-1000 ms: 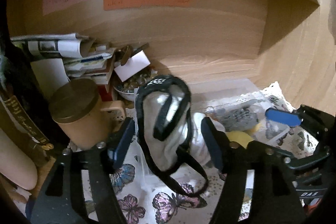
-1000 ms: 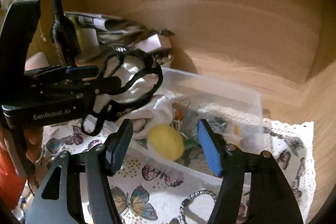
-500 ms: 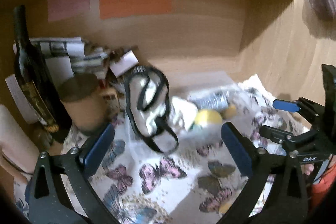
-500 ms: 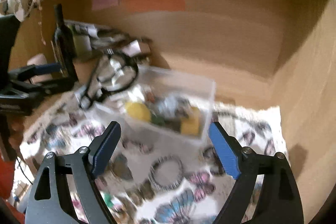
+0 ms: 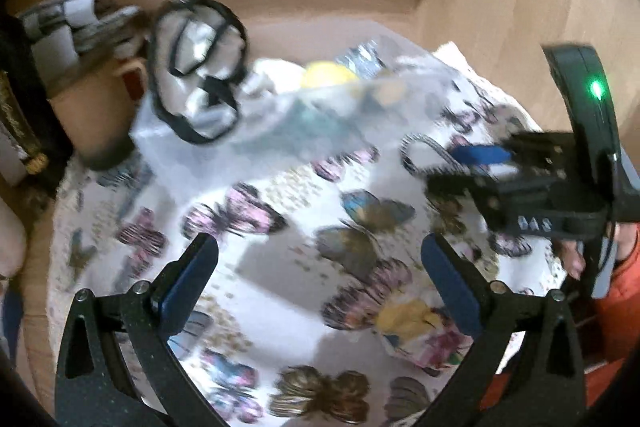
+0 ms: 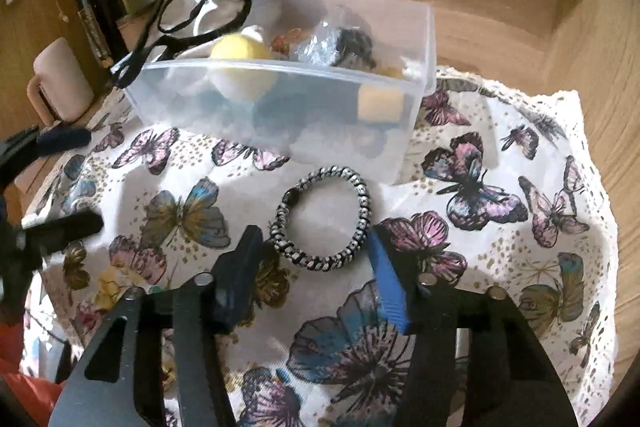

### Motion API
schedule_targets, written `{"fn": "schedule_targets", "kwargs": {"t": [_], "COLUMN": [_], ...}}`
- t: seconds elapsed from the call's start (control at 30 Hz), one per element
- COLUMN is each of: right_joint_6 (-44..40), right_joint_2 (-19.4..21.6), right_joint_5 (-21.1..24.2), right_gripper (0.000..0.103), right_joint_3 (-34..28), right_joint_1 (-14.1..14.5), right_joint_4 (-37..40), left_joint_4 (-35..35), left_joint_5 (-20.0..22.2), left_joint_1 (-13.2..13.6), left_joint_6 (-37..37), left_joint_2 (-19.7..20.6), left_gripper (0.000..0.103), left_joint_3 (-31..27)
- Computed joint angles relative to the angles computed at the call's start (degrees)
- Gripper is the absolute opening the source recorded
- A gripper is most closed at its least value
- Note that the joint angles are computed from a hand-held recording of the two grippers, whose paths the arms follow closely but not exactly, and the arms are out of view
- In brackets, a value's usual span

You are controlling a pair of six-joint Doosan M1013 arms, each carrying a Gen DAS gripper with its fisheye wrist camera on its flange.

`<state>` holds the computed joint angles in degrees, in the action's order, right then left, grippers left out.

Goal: Organize soft objects
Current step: 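Grasp the black-and-white hair tie with the right tool while the left tool grasps the floral scrunchie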

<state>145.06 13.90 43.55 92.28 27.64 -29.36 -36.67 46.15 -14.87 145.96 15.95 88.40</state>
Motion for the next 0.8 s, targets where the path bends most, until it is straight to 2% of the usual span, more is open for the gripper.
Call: {"fn": "schedule_targets", "kwargs": {"t": [0.07, 0.1, 0.17, 0.23, 0.27, 0.33, 0.4, 0.47, 0.53, 0.57, 0.63, 0.8], "right_joint_6": [-0.17, -0.02, 1.43, 3.3, 4.48, 7.46, 10.46, 12.55, 14.53, 15.66, 16.94, 20.02], "right_joint_2": [-0.17, -0.28, -0.47, -0.83, -1.12, -1.76, -2.58, -3.3, -3.99, -4.44, -4.86, -5.57], "right_joint_5": [-0.66, -0.96, -1.15, -1.41, -1.68, -1.8, -1.87, -2.19, -2.44, -2.43, -2.66, -2.33], "right_gripper": [0.031, 0.027, 0.015, 0.011, 0.009, 0.008, 0.008, 0.008, 0.008, 0.008, 0.008, 0.008], "right_joint_3": [0.25, 0.44, 0.92, 1.59, 2.04, 2.85, 3.7, 4.14, 4.61, 5.05, 5.37, 5.57], "right_joint_1": [-0.15, -0.17, 0.07, 0.32, 0.47, 0.98, 1.49, 1.72, 2.04, 2.27, 2.38, 3.2], "right_joint_4": [0.3, 0.27, -1.13, -2.62, -3.63, -6.19, -8.59, -10.04, -11.61, -12.5, -13.51, -16.77], "left_joint_4": [0.08, 0.11, 0.03, 0.09, 0.03, 1.0, 0.3, -0.61, -1.62, -1.94, -2.58, -3.28], "left_joint_5": [1.19, 1.56, 2.14, 2.64, 2.94, 4.34, 3.19, 3.43, 4.32, 4.84, 5.85, 5.03], "left_joint_1": [-0.26, -0.47, -0.88, -1.2, -1.24, -1.61, -1.87, -1.97, -2.06, -2.13, -2.2, -2.31], "left_joint_6": [0.07, 0.12, 0.43, 0.42, 0.61, 0.47, 1.63, 2.87, 4.25, 4.68, 5.37, 5.86], "left_joint_2": [0.09, 0.06, 0.02, 0.12, 0.15, 0.46, 0.04, -0.22, -0.39, -0.26, -0.24, -0.45], "left_gripper": [0.103, 0.103, 0.103, 0.1, 0.096, 0.076, 0.072, 0.06, 0.038, 0.031, 0.012, 0.005], "left_joint_3": [0.17, 0.41, 1.04, 1.24, 1.35, 1.18, 2.04, 2.41, 2.6, 2.47, 2.46, 2.79]}}
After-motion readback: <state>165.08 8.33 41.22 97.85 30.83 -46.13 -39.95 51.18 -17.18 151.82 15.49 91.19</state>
